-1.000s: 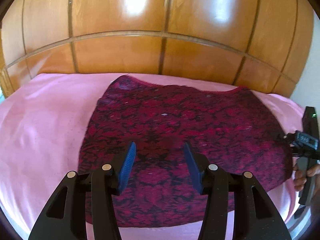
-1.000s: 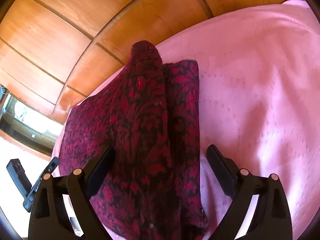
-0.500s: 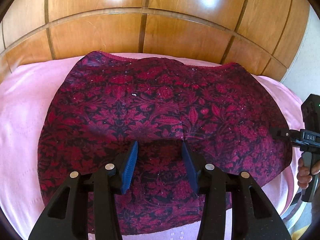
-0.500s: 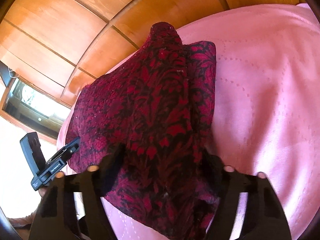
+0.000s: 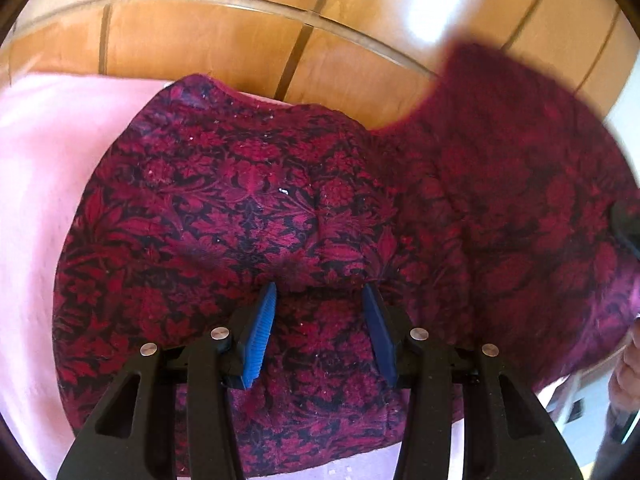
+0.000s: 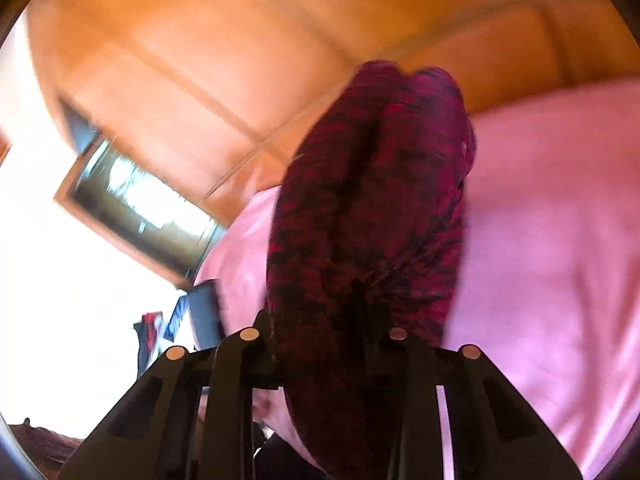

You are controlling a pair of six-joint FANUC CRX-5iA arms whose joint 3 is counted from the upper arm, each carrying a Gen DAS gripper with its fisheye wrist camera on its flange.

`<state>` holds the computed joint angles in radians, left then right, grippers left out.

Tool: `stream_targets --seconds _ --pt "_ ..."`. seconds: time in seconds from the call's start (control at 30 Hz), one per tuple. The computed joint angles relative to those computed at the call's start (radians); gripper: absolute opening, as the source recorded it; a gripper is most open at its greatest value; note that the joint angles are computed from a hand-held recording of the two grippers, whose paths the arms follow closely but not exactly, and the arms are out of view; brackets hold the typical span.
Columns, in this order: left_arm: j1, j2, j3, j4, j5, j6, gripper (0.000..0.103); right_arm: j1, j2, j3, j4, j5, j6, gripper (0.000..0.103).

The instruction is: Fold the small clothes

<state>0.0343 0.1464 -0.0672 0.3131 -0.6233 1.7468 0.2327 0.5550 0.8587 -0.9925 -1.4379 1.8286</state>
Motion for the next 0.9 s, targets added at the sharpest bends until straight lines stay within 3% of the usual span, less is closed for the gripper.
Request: stream_targets --seconds 0.2,0.4,0.47,0.57,0.6,0.63,0.73,0.83,0.9 --pt "0.079 -0.139 -0.21 0.231 0.091 -0.134 0.042 0.185 0.029 0.084 0.096 0.018 -0.001 0.022" --pt "0.207 -0.349 -0.458 0.42 0.155 -0.256 0.042 0.334 0.018 0.021 0.274 0.096 0.034 0.022" --pt "0.239 -0.405 -0.541 0.605 0.168 -0.393 0.042 0.409 -0.014 -0.067 0.4 0.187 0.073 0.023" --pt "0.226 -0.427 -0.59 0.833 0.201 -0.58 0.043 0.475 -0.057 -0.194 0.493 0.293 0.122 0.026" --pt "0.221 -0.419 -0.587 0.914 0.187 -0.649 0.043 0.483 -0.077 -0.237 0.502 0.337 0.146 0.033" --pt "0.225 -0.417 -0.582 0.943 0.175 -0.679 0.043 0.493 -0.098 -0.275 0.506 0.379 0.169 0.047" --pt "0.208 -0.36 -0.517 0.953 0.157 -0.709 0.05 0.509 -0.154 -0.363 0.511 0.465 0.245 0.061" --pt "0.189 -0.281 -0.433 0.937 0.131 -0.725 0.053 0.487 -0.164 -0.365 0.462 0.453 0.287 0.063" --pt "0.2 -0.22 -0.349 0.813 0.084 -0.63 0.068 0.462 -0.165 -0.36 0.416 0.442 0.299 0.064"
